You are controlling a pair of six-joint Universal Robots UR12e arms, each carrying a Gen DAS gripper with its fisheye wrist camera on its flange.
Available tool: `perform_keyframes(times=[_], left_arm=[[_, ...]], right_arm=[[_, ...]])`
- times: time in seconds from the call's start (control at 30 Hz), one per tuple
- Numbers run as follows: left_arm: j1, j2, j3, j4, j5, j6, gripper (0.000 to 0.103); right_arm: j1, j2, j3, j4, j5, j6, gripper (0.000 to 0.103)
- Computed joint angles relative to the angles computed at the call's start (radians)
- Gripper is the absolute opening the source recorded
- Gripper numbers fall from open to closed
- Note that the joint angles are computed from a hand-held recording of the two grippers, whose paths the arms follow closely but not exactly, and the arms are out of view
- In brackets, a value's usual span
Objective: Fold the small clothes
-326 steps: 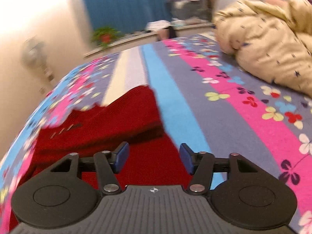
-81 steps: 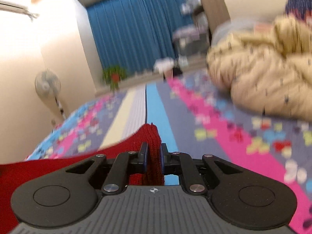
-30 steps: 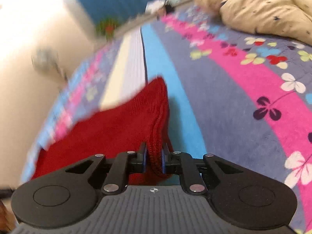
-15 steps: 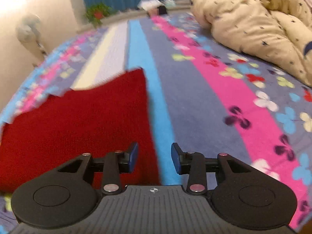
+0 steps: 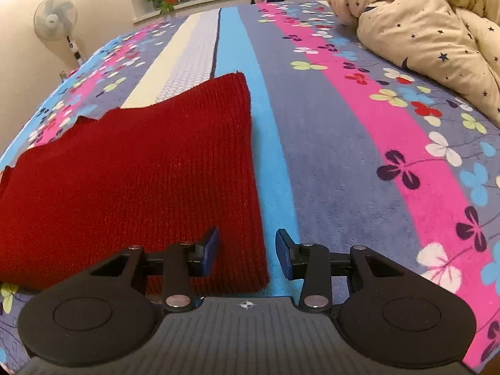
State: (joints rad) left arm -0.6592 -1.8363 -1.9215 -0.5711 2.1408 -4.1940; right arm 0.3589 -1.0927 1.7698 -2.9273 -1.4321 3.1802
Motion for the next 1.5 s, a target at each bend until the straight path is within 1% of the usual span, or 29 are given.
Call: perform_keyframes(times=[0.03, 0.07, 0.1, 0.13, 0.17, 0.2, 0.27, 0.37, 0.5, 0.6, 0.7, 0.83, 0.9, 0.97, 1.03, 1.07, 1.27, 1.43, 1.5], left_arm=[[0.007, -0.003, 0.001, -0.001, -0.024, 0.002, 0.042], [0.015, -0.004, 0.004, -0.021, -0.057, 0.004, 0.046], [0.026, -0.008, 0.014, -0.068, -0.107, 0.008, 0.051], [0.028, -0.013, 0.021, -0.096, -0.118, 0.008, 0.061], [0.026, -0.016, 0.027, -0.115, -0.102, 0.005, 0.065], [0.023, -0.016, 0.033, -0.126, -0.084, 0.005, 0.065], [0.02, -0.011, 0.03, -0.111, -0.066, -0.007, 0.065], [0.012, -0.01, 0.027, -0.09, -0.036, -0.015, 0.065], [0.005, -0.008, 0.031, -0.112, 0.004, -0.032, 0.066], [0.008, 0.0, 0.021, -0.106, 0.019, -0.069, 0.066], [0.007, 0.007, 0.018, -0.119, 0.042, -0.105, 0.066], [0.003, 0.022, 0.016, -0.168, 0.087, -0.181, 0.066], [0.001, 0.032, 0.016, -0.208, 0.115, -0.237, 0.066], [0.001, 0.043, 0.014, -0.242, 0.133, -0.288, 0.066], [0.003, 0.053, 0.009, -0.26, 0.141, -0.322, 0.066], [0.003, 0.058, 0.005, -0.257, 0.14, -0.329, 0.066], [0.001, 0.078, -0.022, -0.23, 0.127, -0.312, 0.066], [0.0, 0.094, -0.041, -0.213, 0.125, -0.344, 0.066], [-0.002, 0.102, -0.044, -0.222, 0.135, -0.365, 0.066]], right_arm=[[0.004, 0.005, -0.013, 0.042, -0.021, -0.012, 0.043], [0.007, 0.007, -0.019, 0.069, -0.037, -0.018, 0.048], [0.009, 0.01, -0.021, 0.073, -0.047, -0.016, 0.05], [0.01, 0.01, -0.021, 0.066, -0.052, -0.013, 0.05], [0.012, 0.009, -0.02, 0.055, -0.056, -0.014, 0.05], [0.014, 0.009, -0.018, 0.043, -0.064, -0.017, 0.05], [0.021, 0.004, -0.007, 0.005, -0.085, -0.026, 0.051], [0.029, 0.001, 0.012, -0.082, -0.113, -0.032, 0.053], [0.037, 0.003, 0.028, -0.185, -0.144, -0.04, 0.053], [0.037, 0.005, 0.033, -0.233, -0.155, -0.029, 0.053], [0.039, 0.007, 0.037, -0.275, -0.167, -0.01, 0.053], [0.047, 0.011, 0.045, -0.329, -0.176, -0.007, 0.052], [0.053, 0.011, 0.05, -0.344, -0.177, -0.004, 0.046], [0.06, 0.01, 0.052, -0.339, -0.175, -0.005, 0.039], [0.07, 0.011, 0.054, -0.334, -0.181, -0.01, 0.036], [0.074, 0.012, 0.055, -0.335, -0.184, -0.017, 0.035], [0.096, 0.018, 0.053, -0.353, -0.187, -0.049, 0.035], [0.111, 0.024, 0.049, -0.374, -0.186, -0.067, 0.035], [0.118, 0.025, 0.049, -0.379, -0.185, -0.075, 0.033]])
